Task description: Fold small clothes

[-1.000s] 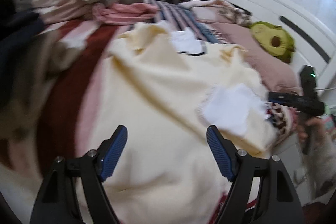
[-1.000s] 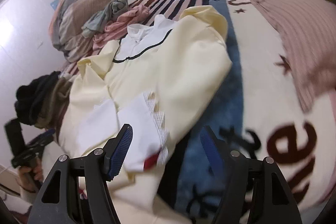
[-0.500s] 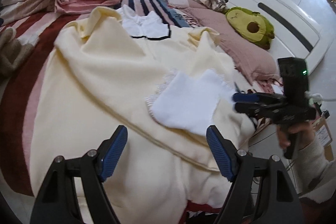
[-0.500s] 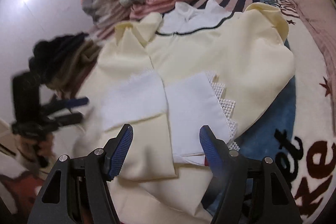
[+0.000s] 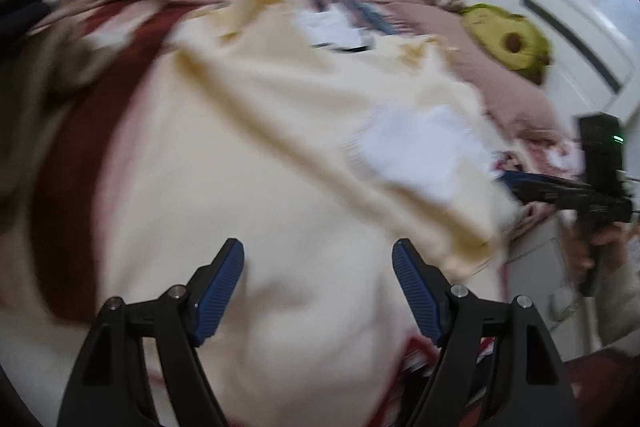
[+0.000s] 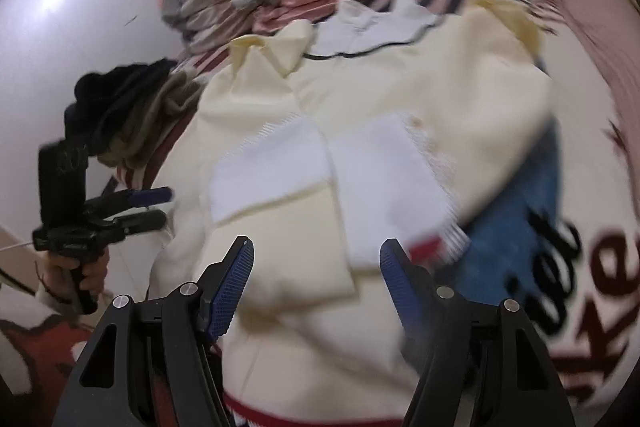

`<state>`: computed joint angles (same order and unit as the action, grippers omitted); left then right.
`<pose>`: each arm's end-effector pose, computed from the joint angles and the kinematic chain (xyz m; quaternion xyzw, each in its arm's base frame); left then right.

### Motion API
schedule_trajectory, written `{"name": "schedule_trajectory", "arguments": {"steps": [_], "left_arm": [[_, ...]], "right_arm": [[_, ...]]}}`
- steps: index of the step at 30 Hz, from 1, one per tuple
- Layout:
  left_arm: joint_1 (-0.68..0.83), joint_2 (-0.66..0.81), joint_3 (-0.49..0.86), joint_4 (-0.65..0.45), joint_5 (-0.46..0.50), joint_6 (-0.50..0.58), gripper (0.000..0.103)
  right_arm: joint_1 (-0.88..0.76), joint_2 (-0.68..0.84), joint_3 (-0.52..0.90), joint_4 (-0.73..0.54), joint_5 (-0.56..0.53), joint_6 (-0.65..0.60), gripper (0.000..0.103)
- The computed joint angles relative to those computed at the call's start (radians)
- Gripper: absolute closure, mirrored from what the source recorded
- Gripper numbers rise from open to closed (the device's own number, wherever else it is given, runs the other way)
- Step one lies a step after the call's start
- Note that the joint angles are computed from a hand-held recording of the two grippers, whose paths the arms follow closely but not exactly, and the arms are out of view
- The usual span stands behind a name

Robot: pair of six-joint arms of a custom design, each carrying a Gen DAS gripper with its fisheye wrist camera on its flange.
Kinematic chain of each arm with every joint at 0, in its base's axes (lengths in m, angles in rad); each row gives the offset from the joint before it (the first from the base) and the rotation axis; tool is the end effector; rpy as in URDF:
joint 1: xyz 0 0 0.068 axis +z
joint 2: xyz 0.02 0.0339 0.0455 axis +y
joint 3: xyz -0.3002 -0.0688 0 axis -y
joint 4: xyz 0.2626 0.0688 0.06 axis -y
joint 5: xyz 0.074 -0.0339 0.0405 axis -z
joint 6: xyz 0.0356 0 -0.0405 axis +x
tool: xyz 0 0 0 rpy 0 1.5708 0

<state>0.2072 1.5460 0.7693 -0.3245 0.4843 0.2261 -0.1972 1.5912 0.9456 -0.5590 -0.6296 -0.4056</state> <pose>0.2869 0.0434 0.1783 0.0647 0.9436 -0.1792 0.2707 0.3069 -0.0399 0.2076 -0.1533 0.9240 0.2393 0.2557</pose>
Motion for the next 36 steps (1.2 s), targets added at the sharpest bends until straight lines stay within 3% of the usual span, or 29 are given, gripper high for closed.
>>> {"name": "schedule_trajectory", "arguments": {"steps": [2,5,8,10,12,17,24,27,31,35,36], "left_arm": [[0.052,-0.003,-0.020,-0.012,-0.028,0.021,0.029],[0.116,0.001,-0.062,-0.019,-0.074,0.049,0.022],[0.169,0.045,-0.103,0.007,-0.105,0.043,0.020],[0.189,0.076,-0.112,0.010,-0.095,0.025,0.020],[0.225,0.122,-0.108,0.004,-0.026,0.014,0.020],[0.258,0.191,-0.087,-0.016,0.046,0.010,0.020],[0.278,0.164,-0.106,0.065,-0.066,-0.005,0.019],[0.293,0.166,-0.108,0.094,-0.070,0.012,0.019],[0.282,0.209,-0.087,0.088,-0.039,0.049,0.019],[0.264,0.246,-0.061,0.038,0.062,0.080,0.021],[0.257,0.248,-0.058,0.024,0.090,0.073,0.031]], "right_arm": [[-0.060,-0.028,-0.032,-0.026,0.012,-0.022,0.040],[-0.135,-0.025,-0.069,-0.083,0.035,-0.054,0.029],[-0.175,0.003,-0.125,-0.102,0.052,-0.089,0.029],[-0.185,0.032,-0.164,-0.072,0.058,-0.085,0.029],[-0.195,0.058,-0.189,-0.037,0.035,-0.073,0.029],[-0.199,0.111,-0.183,-0.020,-0.054,-0.097,0.020],[-0.142,0.080,-0.183,0.045,0.014,-0.065,0.020],[-0.141,0.095,-0.162,0.020,0.033,-0.088,0.020],[-0.119,0.139,-0.138,-0.021,0.067,-0.140,0.010],[-0.116,0.207,-0.089,-0.111,-0.016,-0.168,0.011],[-0.111,0.214,-0.082,-0.123,-0.026,-0.174,0.012]]}}
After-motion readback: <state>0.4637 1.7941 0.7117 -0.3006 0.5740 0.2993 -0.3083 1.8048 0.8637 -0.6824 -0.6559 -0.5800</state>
